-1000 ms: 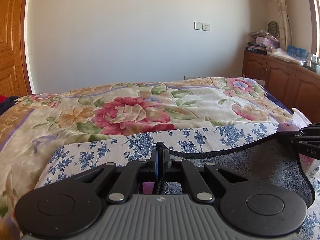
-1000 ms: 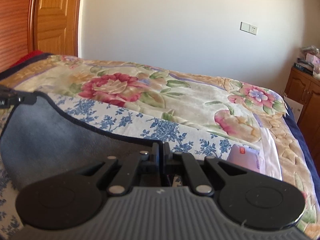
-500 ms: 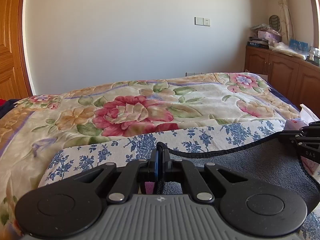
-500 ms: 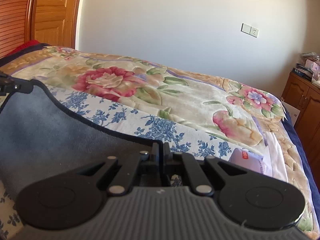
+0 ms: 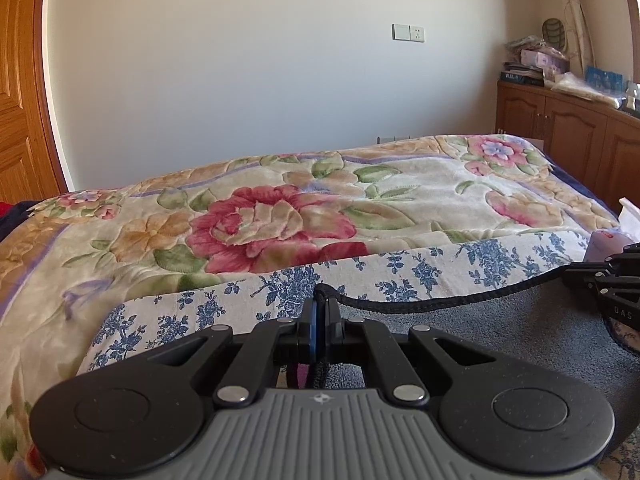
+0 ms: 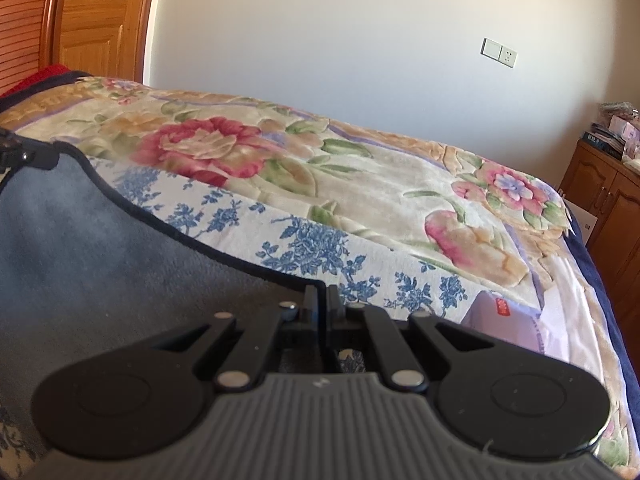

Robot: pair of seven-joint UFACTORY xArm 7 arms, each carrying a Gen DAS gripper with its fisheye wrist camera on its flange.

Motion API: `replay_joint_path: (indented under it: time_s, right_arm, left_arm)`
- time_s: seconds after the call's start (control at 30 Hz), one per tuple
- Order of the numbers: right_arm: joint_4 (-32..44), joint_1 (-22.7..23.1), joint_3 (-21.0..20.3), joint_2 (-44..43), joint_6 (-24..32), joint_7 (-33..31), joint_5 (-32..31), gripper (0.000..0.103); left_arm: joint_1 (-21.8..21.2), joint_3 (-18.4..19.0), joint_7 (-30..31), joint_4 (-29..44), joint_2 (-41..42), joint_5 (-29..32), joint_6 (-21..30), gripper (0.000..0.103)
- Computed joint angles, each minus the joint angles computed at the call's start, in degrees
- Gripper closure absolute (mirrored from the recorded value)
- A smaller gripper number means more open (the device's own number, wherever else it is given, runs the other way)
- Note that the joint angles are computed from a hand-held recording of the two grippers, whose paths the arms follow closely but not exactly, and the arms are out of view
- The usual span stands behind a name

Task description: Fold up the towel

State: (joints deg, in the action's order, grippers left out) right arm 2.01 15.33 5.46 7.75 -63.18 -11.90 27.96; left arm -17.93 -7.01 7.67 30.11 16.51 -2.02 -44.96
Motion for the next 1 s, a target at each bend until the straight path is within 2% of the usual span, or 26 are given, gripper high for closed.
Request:
replay_joint_path:
  time_s: [0.5, 0.9, 0.97, 1.0]
  right_arm:
    - [1.9, -0.4, -0.95, 3.37, 0.49, 0.79, -1.36, 0.099]
    - [2.29, -0.88, -1.41, 4.53, 0.74, 1.52, -2.91, 0.099]
    - [2.44, -0.84, -1.45, 4.56, 0.84, 1.28, -2.74, 0.098]
    - [2.43, -0.77, -1.4, 4.6, 0.65, 1.36, -2.55, 0.097]
  left_arm:
    - [-2.32, 0.97, 4.45, 2.83, 3.92, -5.11, 1.58, 0.097]
    - [-2.7, 1.15, 4.77, 3.63, 6.13, -6.15, -0.41, 0.094]
    - [-2.79, 1.2, 4.87, 3.73, 6.33, -6.44, -0.74, 0.086]
    - [-3.12, 1.28, 5.09, 3.75, 6.41, -7.17, -0.99, 0.07]
